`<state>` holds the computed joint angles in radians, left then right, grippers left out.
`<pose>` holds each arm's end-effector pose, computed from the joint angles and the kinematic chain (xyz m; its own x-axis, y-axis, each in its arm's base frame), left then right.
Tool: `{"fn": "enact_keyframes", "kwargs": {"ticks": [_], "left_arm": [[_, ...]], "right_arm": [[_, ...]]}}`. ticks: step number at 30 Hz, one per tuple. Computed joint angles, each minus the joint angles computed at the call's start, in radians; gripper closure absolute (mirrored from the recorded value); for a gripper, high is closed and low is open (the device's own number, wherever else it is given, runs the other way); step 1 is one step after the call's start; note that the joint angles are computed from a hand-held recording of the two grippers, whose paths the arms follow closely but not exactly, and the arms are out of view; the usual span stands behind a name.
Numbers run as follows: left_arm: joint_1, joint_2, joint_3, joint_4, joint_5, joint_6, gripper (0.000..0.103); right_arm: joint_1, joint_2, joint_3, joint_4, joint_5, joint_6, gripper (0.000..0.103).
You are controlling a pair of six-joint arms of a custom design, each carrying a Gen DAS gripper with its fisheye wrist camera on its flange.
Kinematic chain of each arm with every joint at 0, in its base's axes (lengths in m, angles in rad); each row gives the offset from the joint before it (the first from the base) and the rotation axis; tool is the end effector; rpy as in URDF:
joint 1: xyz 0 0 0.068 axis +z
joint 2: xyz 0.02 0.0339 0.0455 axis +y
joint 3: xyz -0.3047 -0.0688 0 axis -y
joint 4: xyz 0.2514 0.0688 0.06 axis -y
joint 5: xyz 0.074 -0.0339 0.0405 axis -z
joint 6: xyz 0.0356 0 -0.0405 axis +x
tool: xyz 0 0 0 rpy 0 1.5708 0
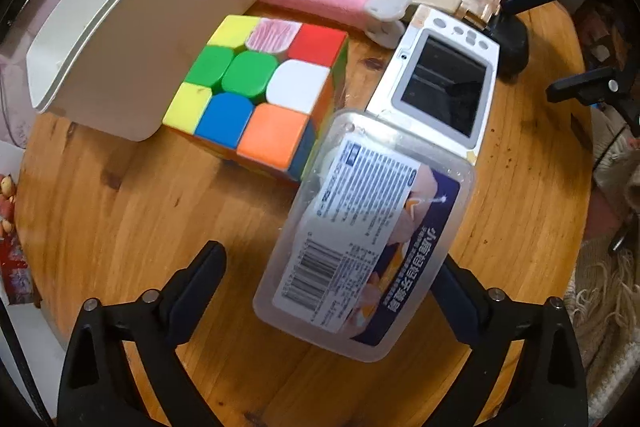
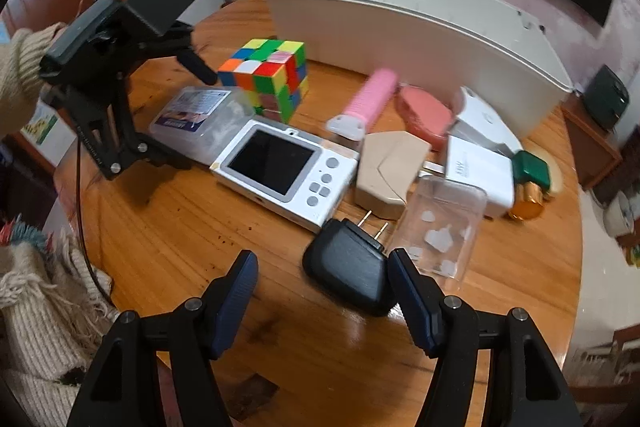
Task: Organize rigid objects
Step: 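Grasp the labeled clear plastic box with the left tool while the right tool grasps the black power adapter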
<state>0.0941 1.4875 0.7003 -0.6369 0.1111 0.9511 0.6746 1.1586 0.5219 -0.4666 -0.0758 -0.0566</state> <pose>0.2299 0.0177 0.1732 -0.6349 0.7527 -0.1742 0.7569 0.6512 0.0553 0.1429 0.1177 0.1937 -0.6593 -0.5995 -0.4538 -0.6878 0.7246 0.0420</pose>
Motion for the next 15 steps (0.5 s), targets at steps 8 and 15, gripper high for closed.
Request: {"fn": "enact_keyframes", "kwargs": {"ticks": [8,15], "left_arm": [[0.069,0.039,0.022,-0.019,0.043,0.064,0.011],[0.086,-0.016,-0.005,-0.034,0.043,0.077,0.017]], "right_arm": [[-0.163,-0.027,0.001,-0.116,-0.099,-0.087,0.035],[-0.171,-0.004,-0.023,-0.088,-0.102,0.061,0.035]]}}
